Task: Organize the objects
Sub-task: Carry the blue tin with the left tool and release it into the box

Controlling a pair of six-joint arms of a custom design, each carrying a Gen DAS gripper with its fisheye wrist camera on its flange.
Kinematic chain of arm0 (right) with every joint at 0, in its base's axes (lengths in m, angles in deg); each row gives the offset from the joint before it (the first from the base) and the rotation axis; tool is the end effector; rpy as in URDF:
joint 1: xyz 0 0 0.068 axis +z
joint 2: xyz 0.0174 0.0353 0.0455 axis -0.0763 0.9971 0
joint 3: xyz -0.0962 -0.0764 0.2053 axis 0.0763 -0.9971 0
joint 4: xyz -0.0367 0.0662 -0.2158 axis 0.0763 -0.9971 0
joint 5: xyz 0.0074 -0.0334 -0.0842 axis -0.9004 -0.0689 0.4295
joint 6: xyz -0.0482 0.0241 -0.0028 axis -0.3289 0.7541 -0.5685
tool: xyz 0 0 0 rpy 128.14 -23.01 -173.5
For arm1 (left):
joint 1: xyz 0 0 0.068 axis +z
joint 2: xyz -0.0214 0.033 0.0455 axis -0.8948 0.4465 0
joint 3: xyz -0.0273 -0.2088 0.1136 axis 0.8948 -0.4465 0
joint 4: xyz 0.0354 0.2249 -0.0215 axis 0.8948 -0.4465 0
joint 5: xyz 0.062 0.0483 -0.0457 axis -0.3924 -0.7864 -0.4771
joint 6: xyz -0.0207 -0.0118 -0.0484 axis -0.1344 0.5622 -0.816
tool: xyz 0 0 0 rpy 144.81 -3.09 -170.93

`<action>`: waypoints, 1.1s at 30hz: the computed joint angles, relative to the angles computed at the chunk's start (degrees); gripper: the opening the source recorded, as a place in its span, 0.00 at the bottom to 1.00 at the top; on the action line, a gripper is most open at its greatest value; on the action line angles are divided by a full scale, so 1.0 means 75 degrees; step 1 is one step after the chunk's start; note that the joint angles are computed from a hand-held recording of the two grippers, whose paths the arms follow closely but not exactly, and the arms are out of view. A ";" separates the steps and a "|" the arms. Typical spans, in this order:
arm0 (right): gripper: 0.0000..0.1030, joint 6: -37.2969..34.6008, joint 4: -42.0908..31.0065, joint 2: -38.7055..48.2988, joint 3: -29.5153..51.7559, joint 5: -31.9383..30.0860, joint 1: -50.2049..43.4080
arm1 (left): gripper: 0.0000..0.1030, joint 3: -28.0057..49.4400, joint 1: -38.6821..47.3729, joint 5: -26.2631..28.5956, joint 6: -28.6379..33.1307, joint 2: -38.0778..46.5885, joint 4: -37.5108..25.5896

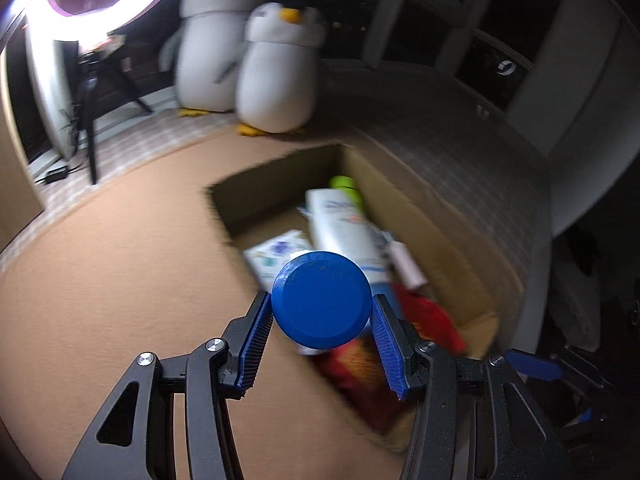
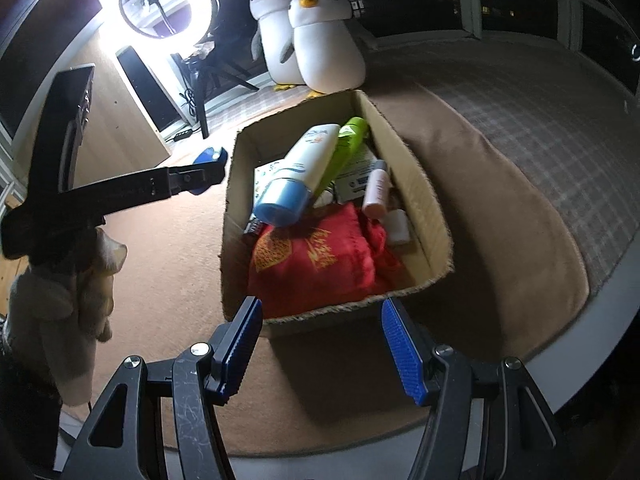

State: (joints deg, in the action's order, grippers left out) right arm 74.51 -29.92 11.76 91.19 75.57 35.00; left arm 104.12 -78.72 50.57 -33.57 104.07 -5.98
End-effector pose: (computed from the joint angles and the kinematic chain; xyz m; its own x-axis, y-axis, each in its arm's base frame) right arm 0.1733 0.1231 0.1675 -0.6475 0.5836 -0.4901 0.5268 0.8075 0.2655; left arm 0.4162 -0.1312 0.1604 -0.6027 0.5825 -0.5454 0.7730 0.5958 -0.2179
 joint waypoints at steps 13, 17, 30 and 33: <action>0.57 0.0376 -0.0463 -0.0755 -0.0536 0.0081 0.0160 | 0.52 -0.1369 -0.1122 -0.0073 -0.0316 -0.0640 0.0678; 0.57 0.0522 -0.0551 -0.0926 -0.0671 0.0101 0.0228 | 0.52 -0.1330 -0.1244 -0.0022 -0.0411 -0.0592 0.0603; 0.57 0.0447 -0.0446 -0.0649 -0.0500 0.0016 0.0315 | 0.53 -0.1503 -0.0644 0.0072 -0.0280 -0.0845 0.0512; 0.57 0.0281 -0.0290 -0.0337 -0.0294 -0.0065 0.0278 | 0.53 -0.1555 -0.0264 0.0062 -0.0133 -0.0914 0.0481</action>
